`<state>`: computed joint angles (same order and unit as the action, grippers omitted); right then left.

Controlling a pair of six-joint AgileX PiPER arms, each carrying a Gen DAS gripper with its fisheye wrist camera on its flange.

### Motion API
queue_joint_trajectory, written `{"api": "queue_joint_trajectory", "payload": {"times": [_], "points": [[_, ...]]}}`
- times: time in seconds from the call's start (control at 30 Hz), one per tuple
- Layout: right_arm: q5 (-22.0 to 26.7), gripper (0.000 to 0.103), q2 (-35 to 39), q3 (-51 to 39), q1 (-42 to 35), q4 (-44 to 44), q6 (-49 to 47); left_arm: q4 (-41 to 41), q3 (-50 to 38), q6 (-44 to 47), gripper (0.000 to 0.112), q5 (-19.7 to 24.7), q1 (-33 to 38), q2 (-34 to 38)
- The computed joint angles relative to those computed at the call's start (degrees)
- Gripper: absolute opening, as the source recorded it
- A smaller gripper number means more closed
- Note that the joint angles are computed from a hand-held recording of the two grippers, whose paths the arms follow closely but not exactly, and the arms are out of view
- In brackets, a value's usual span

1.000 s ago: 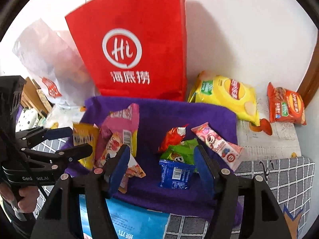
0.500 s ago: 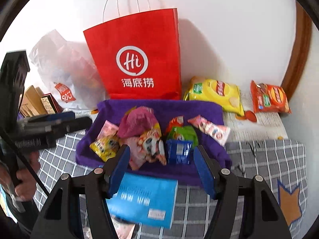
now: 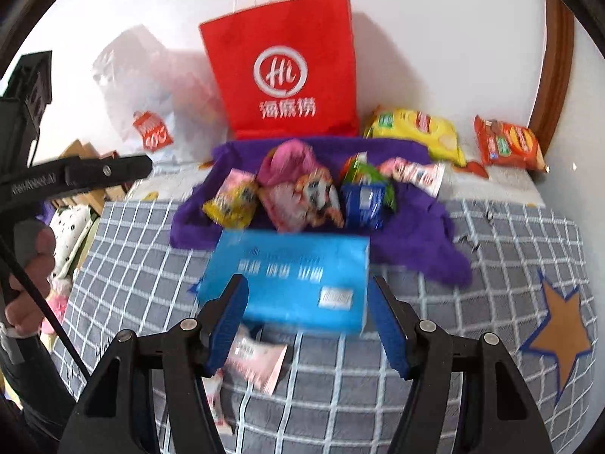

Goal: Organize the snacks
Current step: 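Move both open tools back toward the remaining wrappers on the bed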

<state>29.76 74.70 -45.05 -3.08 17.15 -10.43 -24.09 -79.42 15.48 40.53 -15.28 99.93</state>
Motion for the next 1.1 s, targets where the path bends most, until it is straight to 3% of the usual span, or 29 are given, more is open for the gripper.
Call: {"api": "queue_joint_trajectory", "payload": {"times": [0.13,0.2,0.27,0.4,0.53,0.83,1.0,1.1], "points": [[-4.0,0.059,-1.5,6.1,3.5,3.4,-4.0,0.0,7.4,1.6,0.079,-2.9,1.1,-4.2],[-6.8,0.055,-1.5,8.5,6.9,0.4,-2.1,0.7,10.3,1.7,0.079,-4.1,1.3,-5.6],[-8.8,0.054,-0.8,10.0,10.4,-4.6,1.9,0.5,13.2,2.7,0.079,-4.7,2.2,-6.9],[-11.6,0.054,1.4,11.7,12.9,-1.7,-3.0,-2.3,17.8,6.0,0.079,-5.7,4.4,-9.2],[-14.6,0.055,4.3,12.3,16.6,-10.5,2.7,-3.7,21.4,9.0,0.079,-6.5,6.0,-11.3],[-16.7,0.063,10.9,9.2,15.6,-0.6,-9.1,-6.6,24.0,12.5,0.079,-6.3,8.0,-13.0],[-14.1,0.064,15.3,6.9,13.4,10.5,-21.0,-8.2,25.2,14.5,0.079,-6.3,8.3,-13.4],[-9.5,0.064,14.7,6.9,10.2,17.9,-29.5,-8.5,26.5,15.6,0.079,-7.0,8.5,-13.8]]}}
